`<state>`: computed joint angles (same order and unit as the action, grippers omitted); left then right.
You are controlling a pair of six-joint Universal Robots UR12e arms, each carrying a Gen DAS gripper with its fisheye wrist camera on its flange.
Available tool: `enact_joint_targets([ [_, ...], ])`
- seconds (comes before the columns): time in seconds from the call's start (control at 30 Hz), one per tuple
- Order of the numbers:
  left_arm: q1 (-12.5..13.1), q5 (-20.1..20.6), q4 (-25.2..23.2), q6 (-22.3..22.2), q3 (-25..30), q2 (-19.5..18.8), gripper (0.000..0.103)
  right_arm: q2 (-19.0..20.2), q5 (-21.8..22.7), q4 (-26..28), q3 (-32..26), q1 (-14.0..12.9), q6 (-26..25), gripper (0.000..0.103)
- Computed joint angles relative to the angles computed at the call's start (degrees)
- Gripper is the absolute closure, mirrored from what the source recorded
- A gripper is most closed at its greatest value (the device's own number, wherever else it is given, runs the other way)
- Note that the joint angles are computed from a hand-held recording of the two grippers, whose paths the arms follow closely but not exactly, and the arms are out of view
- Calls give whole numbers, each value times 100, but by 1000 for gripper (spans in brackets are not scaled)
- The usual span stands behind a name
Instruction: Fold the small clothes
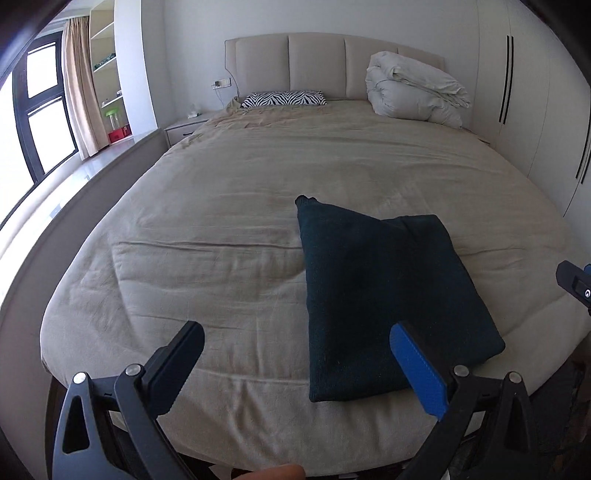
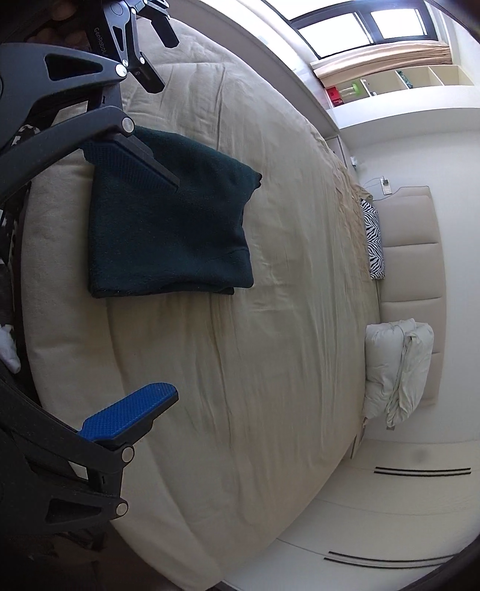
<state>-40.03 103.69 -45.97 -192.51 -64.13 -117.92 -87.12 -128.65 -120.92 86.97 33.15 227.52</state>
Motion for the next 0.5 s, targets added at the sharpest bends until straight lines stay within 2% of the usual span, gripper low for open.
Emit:
enact_joint_targets([
  [0.17,25,-106,-62,-66,-57,7,0,77,156,399,-5,-59,176,0],
  [0.5,76,-229,-124,-230,-118,19,0,127,385,630,21,-97,301,0],
])
